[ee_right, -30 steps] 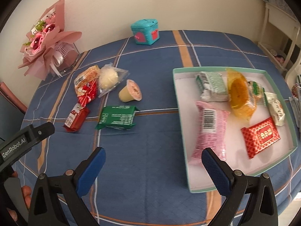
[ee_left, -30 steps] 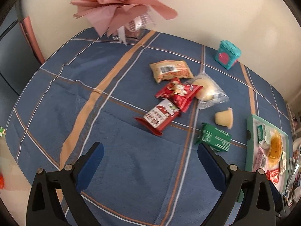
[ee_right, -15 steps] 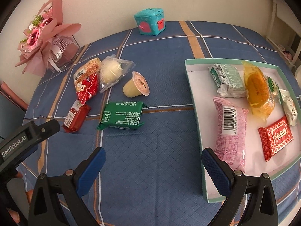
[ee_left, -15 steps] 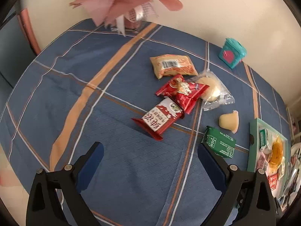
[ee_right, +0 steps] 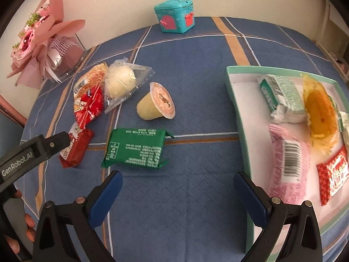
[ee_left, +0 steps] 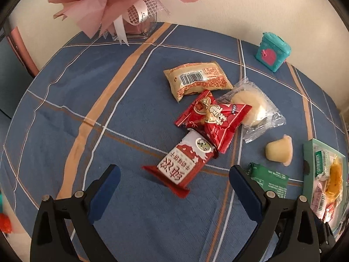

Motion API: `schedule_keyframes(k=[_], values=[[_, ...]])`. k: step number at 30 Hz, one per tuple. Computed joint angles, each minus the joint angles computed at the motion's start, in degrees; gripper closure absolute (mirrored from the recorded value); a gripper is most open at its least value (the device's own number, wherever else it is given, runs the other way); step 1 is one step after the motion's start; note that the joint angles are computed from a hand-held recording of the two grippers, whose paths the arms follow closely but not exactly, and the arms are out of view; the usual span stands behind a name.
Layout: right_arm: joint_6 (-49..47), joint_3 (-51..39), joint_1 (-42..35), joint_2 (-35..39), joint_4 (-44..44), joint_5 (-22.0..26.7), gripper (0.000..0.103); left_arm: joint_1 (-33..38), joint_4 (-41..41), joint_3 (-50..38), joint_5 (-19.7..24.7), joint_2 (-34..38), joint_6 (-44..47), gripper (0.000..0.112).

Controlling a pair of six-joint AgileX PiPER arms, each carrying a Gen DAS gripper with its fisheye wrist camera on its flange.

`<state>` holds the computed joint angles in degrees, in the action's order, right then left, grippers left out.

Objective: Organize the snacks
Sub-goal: 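Move both tools back toward the red wafer pack and green biscuit pack, then grasp the red-white wafer pack with left tool while right tool grasps the green biscuit pack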

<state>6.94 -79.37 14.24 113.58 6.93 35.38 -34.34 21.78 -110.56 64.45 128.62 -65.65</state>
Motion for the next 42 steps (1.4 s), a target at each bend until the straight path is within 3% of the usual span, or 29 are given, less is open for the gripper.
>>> schedule_keyframes(k=[10, 30, 32, 38, 42], values=[[-1.03, -2.8, 1.99, 2.66, 1.95, -2.63, 0.0, 2.24, -3.05, -3.95, 0.41, 3.63, 5.39, 0.012], [5.08, -10.6, 4.3, 9.2, -2.31, -0.98, 0.001, 5.56, -7.1, -6.49, -2.26, 7.08, 11.48, 0.013], [5.7, -10.87, 4.45, 9.36, -2.81, -0.88, 0.002, 5.65, -7.74, -6.93, -2.27, 7.31, 11.86, 0.016], [4.3, -11.71, 4.32, 9.3, -1.32, -0.08, 0.023, 5.86, -10.32, -7.65, -2.16, 7.64, 12.38, 0.051], [3.31, -12.49, 4.18, 9.32, -0.23, 1.07, 0.032, 5.63, -11.82, -6.3, -3.03, 6.91, 11.8, 0.063]])
